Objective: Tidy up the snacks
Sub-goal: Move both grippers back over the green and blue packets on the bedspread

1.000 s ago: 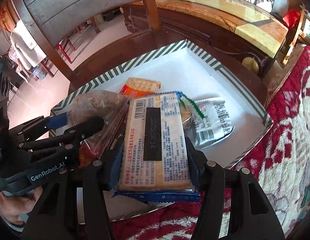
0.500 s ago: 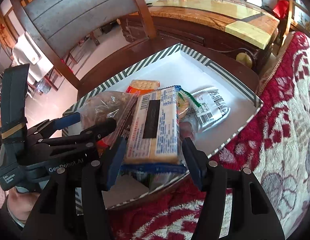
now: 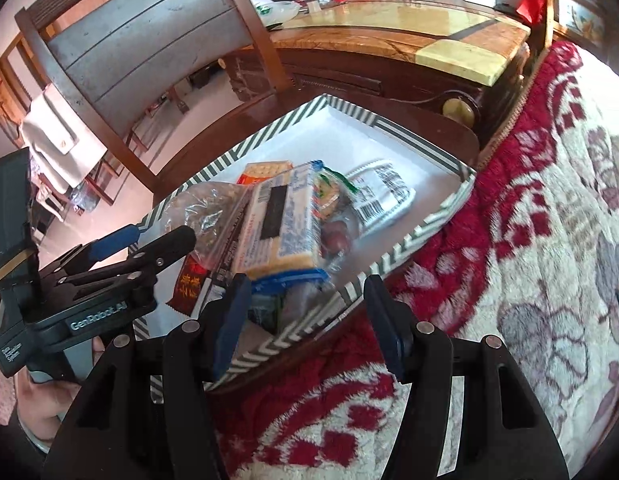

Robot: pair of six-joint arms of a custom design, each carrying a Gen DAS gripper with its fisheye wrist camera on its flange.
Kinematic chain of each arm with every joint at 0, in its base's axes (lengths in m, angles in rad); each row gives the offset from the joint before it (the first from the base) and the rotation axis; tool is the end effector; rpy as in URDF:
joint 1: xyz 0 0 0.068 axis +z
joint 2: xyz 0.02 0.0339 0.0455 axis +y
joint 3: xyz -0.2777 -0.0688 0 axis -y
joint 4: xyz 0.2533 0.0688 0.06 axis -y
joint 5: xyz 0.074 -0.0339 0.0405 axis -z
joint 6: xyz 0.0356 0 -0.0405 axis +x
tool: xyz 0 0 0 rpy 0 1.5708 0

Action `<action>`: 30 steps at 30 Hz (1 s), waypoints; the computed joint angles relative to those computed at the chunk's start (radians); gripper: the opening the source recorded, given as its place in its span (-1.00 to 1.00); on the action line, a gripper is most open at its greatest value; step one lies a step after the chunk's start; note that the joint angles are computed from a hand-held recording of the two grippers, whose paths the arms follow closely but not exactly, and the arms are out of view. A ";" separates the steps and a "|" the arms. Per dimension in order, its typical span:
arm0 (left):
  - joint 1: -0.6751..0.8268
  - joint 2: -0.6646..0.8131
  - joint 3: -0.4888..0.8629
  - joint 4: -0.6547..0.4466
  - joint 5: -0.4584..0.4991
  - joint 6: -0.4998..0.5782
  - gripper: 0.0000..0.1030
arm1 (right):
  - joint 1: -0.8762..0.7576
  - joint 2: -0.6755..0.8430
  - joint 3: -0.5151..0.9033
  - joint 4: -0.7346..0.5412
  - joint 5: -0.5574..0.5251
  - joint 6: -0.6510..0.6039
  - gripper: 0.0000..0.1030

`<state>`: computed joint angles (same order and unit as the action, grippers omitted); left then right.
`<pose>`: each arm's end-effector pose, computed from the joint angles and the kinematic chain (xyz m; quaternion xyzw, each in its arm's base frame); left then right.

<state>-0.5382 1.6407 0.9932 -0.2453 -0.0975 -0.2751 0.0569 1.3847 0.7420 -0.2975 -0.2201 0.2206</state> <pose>0.2991 -0.1745 0.2004 0.1075 0.9360 -0.0892 0.3232 0.2706 0.0232 0.1948 0.0433 0.9446 0.1460 0.2908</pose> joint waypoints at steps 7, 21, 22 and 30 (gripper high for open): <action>-0.080 -0.050 -0.013 -0.001 -0.029 0.003 0.83 | -0.055 -0.110 -0.094 -0.019 -0.005 0.000 0.14; -0.287 0.005 0.047 -0.007 -0.009 0.023 0.83 | -0.365 -0.309 -0.239 -0.145 -0.090 -0.150 0.14; -0.302 0.014 0.054 -0.008 -0.011 0.024 0.83 | -0.403 -0.315 -0.247 -0.155 -0.104 -0.169 0.14; -0.394 0.152 0.192 -0.051 0.064 0.042 0.83 | -0.746 -0.301 -0.282 -0.230 -0.189 -0.385 0.14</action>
